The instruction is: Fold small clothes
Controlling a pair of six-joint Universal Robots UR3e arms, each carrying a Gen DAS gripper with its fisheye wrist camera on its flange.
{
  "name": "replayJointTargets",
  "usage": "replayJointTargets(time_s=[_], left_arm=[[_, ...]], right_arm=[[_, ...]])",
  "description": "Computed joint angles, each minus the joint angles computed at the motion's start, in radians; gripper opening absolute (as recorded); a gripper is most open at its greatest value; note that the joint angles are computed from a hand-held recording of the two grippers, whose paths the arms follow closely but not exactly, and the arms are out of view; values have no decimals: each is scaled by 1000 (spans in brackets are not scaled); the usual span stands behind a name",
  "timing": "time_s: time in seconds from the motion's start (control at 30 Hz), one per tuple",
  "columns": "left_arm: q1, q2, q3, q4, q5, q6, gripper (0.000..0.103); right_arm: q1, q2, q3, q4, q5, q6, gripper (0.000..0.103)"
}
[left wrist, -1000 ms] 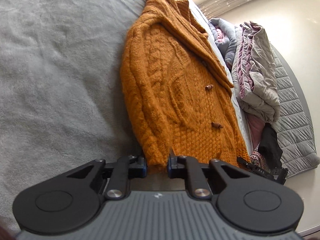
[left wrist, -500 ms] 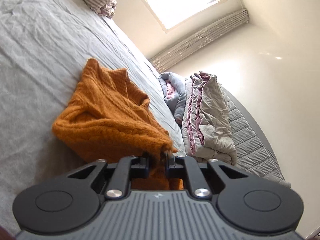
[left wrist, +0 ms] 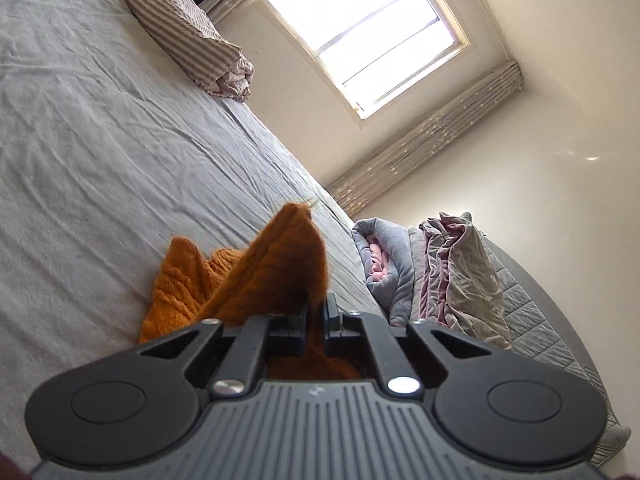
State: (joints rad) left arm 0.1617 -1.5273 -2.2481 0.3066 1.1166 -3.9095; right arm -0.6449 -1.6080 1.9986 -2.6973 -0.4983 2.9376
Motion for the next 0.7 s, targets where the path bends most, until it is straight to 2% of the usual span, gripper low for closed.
replayJointTargets(time_s=[0.1, 0.23, 0.37, 0.5, 0.53, 0.57, 0.6, 0.63, 0.67, 0.7], left_arm=[[-14, -158, 126, 6, 63, 9, 4], [-32, -337, 284, -41, 113, 31, 4], [-47, -469, 402, -118, 172, 47, 4], [-32, -517, 434, -170, 159, 55, 10], [-31, -509, 422, -159, 155, 72, 14], [-39, -487, 400, -143, 173, 103, 30], [-57, -458, 384, -150, 215, 142, 42], [-73, -435, 366, -147, 251, 170, 60], [-109, -401, 348, -150, 321, 220, 71], [-139, -376, 334, -150, 376, 266, 73]], right_arm=[[97, 194, -121, -192, -110, 164, 14], [190, 390, -278, -256, -218, 263, 14], [281, 530, -416, -221, -351, 284, 15], [312, 576, -461, -184, -397, 274, 16], [316, 568, -462, -172, -401, 255, 18], [316, 549, -446, -167, -403, 231, 25], [315, 535, -449, -155, -401, 193, 38], [315, 503, -413, -177, -409, 165, 49], [318, 468, -367, -225, -435, 147, 73], [317, 442, -327, -280, -455, 118, 83]])
